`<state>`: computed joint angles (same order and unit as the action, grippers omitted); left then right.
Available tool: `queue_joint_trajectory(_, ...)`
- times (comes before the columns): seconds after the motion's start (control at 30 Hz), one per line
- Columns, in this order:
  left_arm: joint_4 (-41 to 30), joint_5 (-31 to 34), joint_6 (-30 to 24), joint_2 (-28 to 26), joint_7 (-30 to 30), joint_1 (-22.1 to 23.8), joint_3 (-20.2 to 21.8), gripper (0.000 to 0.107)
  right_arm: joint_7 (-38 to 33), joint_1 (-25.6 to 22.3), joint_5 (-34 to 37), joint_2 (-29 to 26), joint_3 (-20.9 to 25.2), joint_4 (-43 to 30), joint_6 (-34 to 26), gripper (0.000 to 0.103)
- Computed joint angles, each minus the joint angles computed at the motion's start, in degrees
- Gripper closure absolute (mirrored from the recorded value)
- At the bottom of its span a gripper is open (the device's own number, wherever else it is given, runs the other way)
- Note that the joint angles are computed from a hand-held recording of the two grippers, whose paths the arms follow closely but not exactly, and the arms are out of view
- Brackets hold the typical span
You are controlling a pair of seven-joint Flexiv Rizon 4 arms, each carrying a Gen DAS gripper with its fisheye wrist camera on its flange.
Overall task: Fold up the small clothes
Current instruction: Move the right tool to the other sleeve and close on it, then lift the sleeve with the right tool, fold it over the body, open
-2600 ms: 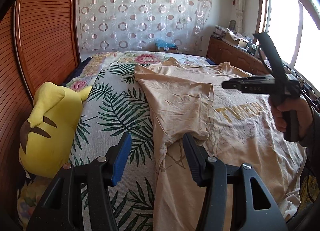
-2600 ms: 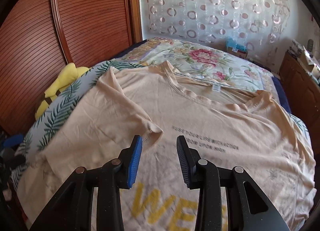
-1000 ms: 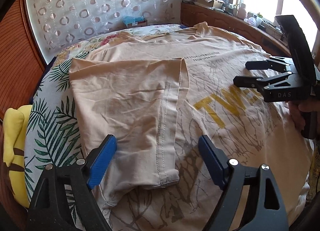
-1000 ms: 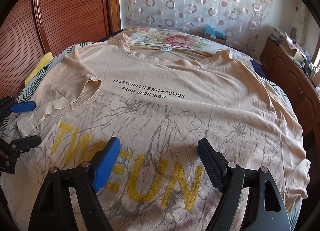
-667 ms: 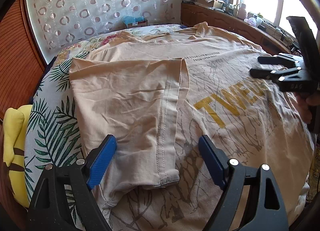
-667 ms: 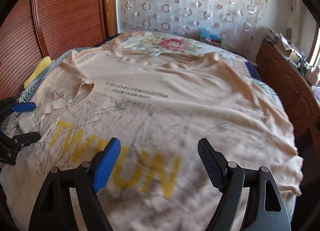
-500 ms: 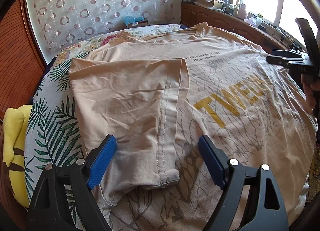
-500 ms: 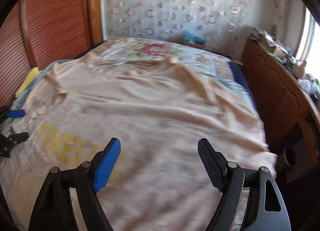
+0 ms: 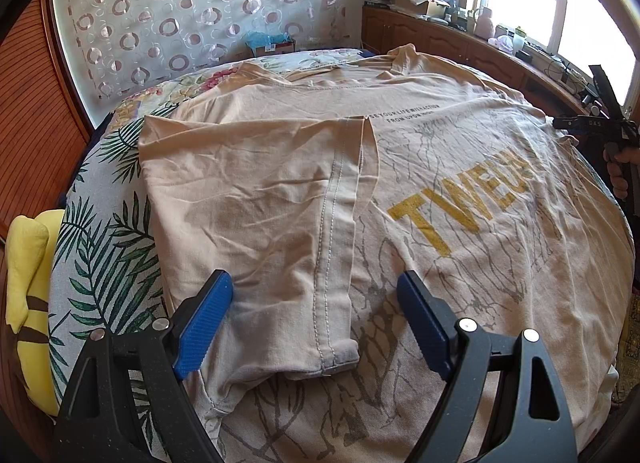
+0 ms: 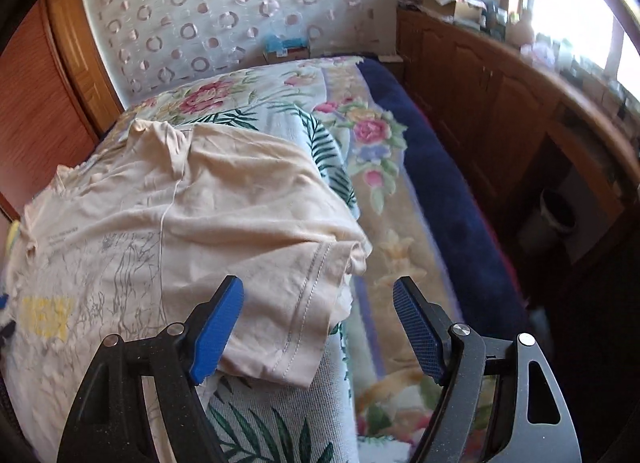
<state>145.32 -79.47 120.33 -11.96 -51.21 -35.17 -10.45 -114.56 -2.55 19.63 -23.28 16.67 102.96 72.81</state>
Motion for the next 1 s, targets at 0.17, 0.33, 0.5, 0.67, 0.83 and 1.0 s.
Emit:
queue_joint_trajectory(0.17, 0.0, 0.1, 0.0, 0.0, -0.1, 0.0, 0.0, 0.022, -1.8, -2.7, 4.3, -1.9, 1.6, -3.9, -5.3, 0.032)
queue_joint_trajectory(0.33, 0.1, 0.3, 0.0, 0.0, -0.2, 0.0, 0.1, 0.022, -5.7, -4.9, 9.3, -2.9, 2.0, -7.4, -9.7, 0.058)
queue_joint_trajectory(0.5, 0.1, 0.3, 0.0, 0.1, -0.3, 0.0, 0.1, 0.022, -6.6, -0.1, 7.0, -1.2, -0.7, -3.9, -3.3, 0.097)
queue_joint_trajectory(0.67, 0.1, 0.3, 0.0, 0.0, -0.3, 0.0, 0.1, 0.022, -7.3, 2.1, 2.3, 1.1, 1.0, 1.8, 7.4, 0.099)
queue_joint_trajectory(0.83, 0.1, 0.3, 0.0, 0.0, -0.3, 0.0, 0.1, 0.022, -17.7, -2.8, 7.7, 4.3, 11.4, 3.3, 9.0, 0.099)
queue_joint_trajectory(1.0, 0.2, 0.4, 0.0, 0.1, -0.5, 0.0, 0.1, 0.022, -27.5, -2.8, 14.8, 7.4, 16.2, 5.6, 4.6, 0.099)
